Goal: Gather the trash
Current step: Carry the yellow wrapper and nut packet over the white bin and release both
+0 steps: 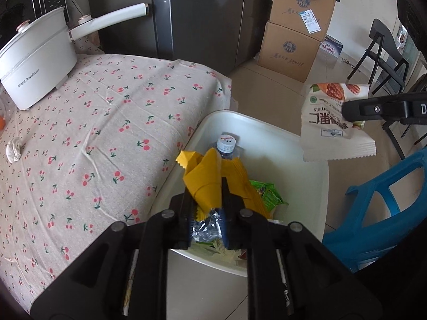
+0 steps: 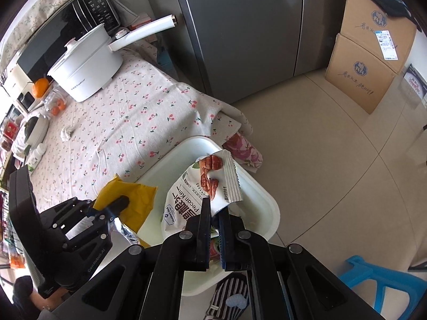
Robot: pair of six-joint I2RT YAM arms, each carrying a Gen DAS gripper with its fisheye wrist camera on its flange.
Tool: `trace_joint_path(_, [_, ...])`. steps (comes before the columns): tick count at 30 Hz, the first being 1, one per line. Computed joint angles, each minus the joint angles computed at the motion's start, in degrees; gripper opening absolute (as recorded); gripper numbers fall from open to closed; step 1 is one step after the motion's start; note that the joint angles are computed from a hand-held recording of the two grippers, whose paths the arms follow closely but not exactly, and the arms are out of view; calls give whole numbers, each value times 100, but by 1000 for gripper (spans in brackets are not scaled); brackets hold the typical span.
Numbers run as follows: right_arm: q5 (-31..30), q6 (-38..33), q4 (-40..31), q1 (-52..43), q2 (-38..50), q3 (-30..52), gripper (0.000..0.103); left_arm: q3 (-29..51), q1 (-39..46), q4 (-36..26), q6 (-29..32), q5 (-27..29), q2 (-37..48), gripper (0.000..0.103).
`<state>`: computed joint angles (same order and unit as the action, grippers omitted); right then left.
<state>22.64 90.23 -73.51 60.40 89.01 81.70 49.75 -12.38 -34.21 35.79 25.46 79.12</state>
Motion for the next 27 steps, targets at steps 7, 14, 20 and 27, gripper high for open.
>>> trace_joint_path(7, [-115,66,77,-46,-125,-195,6,184,131,-451,249,114,-106,54])
trace_joint_path(14, [-309,-155,249,-153,-8,-196,6,680,804,-1015,462,399,-155,82])
trace_joint_path(20, [-666,-412,472,-305,157,-258,6,1146,1414,-1379,610,487,123,84])
trace_joint_path(27, [-978,-599,648,-467,368,-212,10,1558,2066,-1629,785,592,477,89])
